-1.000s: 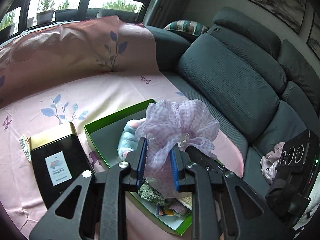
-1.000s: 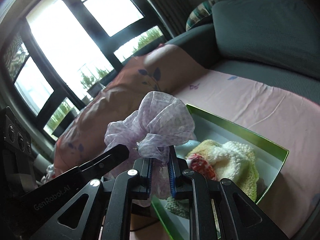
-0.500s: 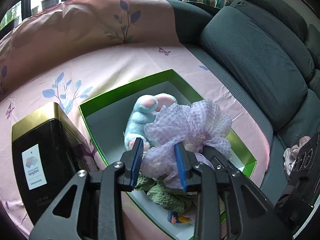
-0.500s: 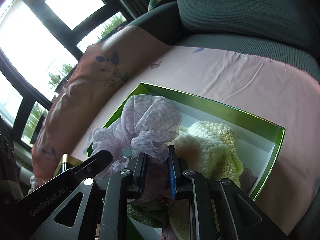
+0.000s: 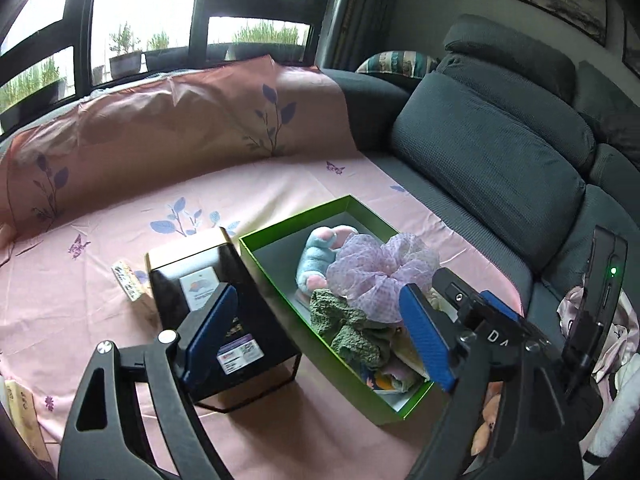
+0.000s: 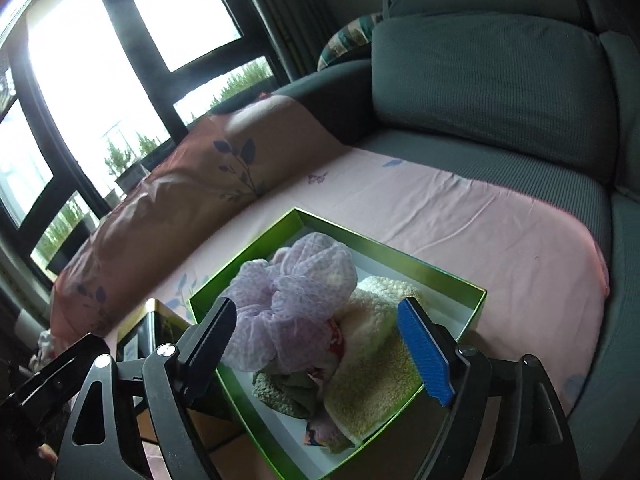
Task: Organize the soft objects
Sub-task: 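Open both tools to drop the lavender scrunchie into the box, then withdraw both tools and move the right tool to the small tissue packet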
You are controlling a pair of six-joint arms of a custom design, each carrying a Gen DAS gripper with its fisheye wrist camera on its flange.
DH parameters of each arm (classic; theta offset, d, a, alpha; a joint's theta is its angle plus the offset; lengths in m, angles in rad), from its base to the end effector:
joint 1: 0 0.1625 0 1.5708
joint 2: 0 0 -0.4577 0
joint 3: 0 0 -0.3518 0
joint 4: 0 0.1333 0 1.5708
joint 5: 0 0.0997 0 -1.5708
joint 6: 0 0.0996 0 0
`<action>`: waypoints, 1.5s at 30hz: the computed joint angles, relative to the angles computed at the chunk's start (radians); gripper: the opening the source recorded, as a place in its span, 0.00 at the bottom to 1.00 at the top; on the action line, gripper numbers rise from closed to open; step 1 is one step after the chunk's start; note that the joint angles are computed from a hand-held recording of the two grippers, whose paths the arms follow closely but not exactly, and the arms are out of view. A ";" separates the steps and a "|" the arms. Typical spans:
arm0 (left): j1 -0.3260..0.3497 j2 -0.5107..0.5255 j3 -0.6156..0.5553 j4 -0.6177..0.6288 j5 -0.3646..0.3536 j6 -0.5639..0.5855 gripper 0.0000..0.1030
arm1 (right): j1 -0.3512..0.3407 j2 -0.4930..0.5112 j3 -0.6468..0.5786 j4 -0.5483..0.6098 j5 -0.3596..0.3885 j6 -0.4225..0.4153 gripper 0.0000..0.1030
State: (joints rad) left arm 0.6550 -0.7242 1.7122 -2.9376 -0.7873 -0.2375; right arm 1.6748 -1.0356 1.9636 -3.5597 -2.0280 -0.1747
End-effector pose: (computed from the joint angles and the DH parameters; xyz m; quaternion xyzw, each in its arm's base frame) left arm -0.3956 -0.5606 0.1433 0.2342 0.8799 -0.3503 0.2195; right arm 0.1481 -0.5586 0.3180 0.0032 -0.8479 0.4855 0.2128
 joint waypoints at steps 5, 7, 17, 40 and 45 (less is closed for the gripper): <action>-0.026 -0.103 0.166 -0.119 0.052 -0.047 0.82 | 0.033 -0.007 0.046 -0.091 -0.007 -0.045 0.82; -0.027 -0.147 0.231 -0.134 0.077 -0.103 0.92 | 0.050 0.003 0.049 -0.122 -0.025 -0.066 0.82; -0.021 -0.316 0.523 -0.130 0.346 -0.398 0.99 | 0.137 0.073 0.043 -0.191 -0.092 -0.179 0.82; 0.112 -0.466 0.645 0.049 0.400 -0.848 0.98 | 0.330 0.412 -0.423 0.531 -0.094 -0.240 0.60; 0.117 -0.478 0.654 -0.023 0.376 -0.805 0.98 | 0.337 0.630 -0.709 0.645 -0.339 -0.287 0.60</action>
State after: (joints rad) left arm 0.7718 -1.2022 2.3662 -2.9604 -0.4109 -1.0426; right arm 2.0117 -0.4056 1.2542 -2.9150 -2.3672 -0.4616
